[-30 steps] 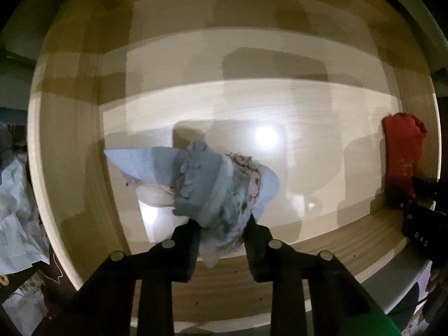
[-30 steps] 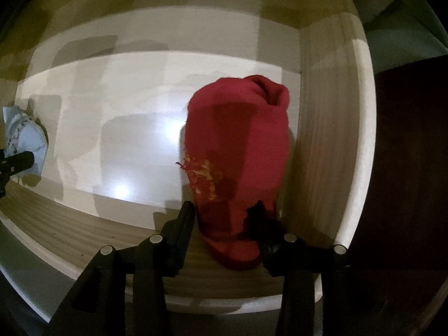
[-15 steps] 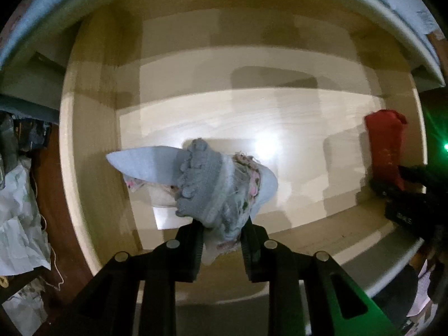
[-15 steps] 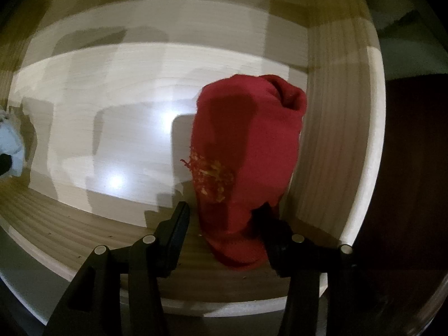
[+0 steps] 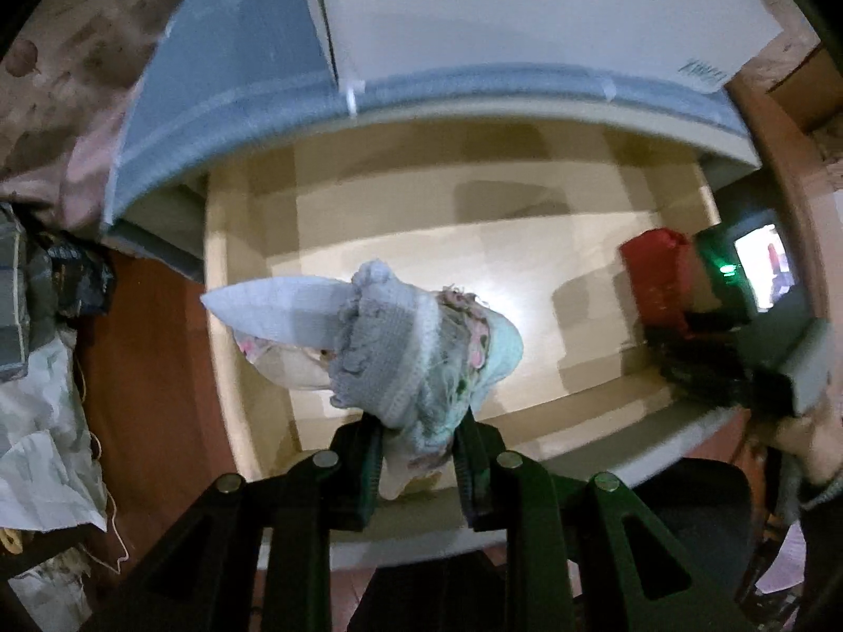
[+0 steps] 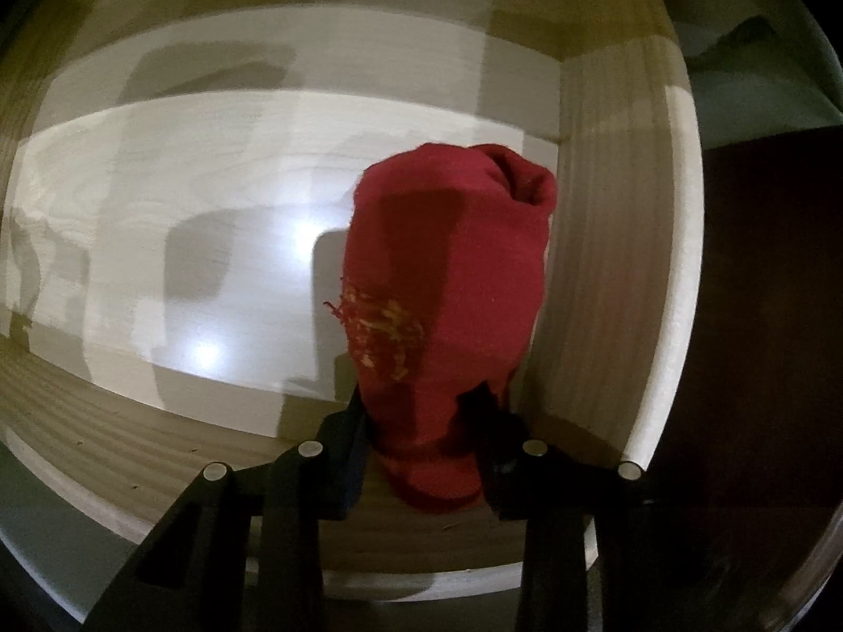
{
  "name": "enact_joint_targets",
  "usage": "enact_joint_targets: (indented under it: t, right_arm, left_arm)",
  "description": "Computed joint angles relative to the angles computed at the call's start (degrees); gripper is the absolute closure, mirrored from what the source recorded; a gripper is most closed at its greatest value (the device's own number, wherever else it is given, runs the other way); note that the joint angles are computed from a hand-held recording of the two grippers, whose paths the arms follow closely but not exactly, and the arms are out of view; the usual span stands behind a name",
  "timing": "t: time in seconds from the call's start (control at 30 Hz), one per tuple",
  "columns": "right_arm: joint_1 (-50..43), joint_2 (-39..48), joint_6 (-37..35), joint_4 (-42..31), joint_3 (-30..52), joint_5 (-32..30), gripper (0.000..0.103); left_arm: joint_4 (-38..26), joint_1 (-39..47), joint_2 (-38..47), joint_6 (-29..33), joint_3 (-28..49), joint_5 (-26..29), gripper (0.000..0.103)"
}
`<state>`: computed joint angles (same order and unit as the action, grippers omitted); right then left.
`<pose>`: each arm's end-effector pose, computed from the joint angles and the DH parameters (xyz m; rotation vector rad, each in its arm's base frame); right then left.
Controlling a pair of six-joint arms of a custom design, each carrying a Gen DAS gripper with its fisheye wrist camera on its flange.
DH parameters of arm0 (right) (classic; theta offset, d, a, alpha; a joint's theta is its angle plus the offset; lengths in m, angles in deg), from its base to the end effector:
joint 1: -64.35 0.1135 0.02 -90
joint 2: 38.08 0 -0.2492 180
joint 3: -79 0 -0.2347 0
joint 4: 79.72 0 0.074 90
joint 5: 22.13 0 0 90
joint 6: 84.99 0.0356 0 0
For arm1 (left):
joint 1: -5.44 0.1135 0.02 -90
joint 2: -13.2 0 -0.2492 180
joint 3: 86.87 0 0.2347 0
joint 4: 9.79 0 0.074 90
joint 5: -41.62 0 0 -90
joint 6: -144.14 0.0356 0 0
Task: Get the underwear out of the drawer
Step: 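Carry the pale floral cloth over the white box with the left gripper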
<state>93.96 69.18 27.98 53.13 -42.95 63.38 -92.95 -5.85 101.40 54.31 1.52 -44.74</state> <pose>0.2031 0.1186 0.0650 0.1676 -3.0026 -0.0317 0.2548 -0.0532 0.2547 0.3077 3.0079 -0.1136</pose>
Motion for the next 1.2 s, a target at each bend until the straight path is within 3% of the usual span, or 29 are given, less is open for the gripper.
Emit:
enact_joint_targets:
  t: [0.2, 0.43, 0.63, 1.03, 1.2]
  right_arm:
    - [1.41, -1.67, 1.78, 0.67, -1.37, 0.26, 0.072]
    - [1.36, -4.8, 2.24, 0.5, -3.69, 0.3, 0.073]
    - [0.23, -5.92, 2.27, 1.74, -5.26, 0.33, 0.074]
    - [-1.08, -9.63, 3.24, 4.23, -9.22, -0.04, 0.075]
    - [-2.05, -10.81, 2.19, 3.34, -9.33, -0.08, 0.075]
  left_arm:
    - [-5.1, -0.62, -3.87, 1.39, 6.49, 0.57, 0.08]
    - [-11.14, -2.95, -6.16, 2.36, 20.21, -0.09, 0.08]
    - [-9.83, -3.46, -3.84, 0.73, 31.78, -2.32, 0.08]
    - [-7.2, -4.65, 16.23, -1.92, 53.86, -7.51, 0.08]
    - [-6.79, -4.82, 22.88, -1.44, 58.15, -8.13, 0.08]
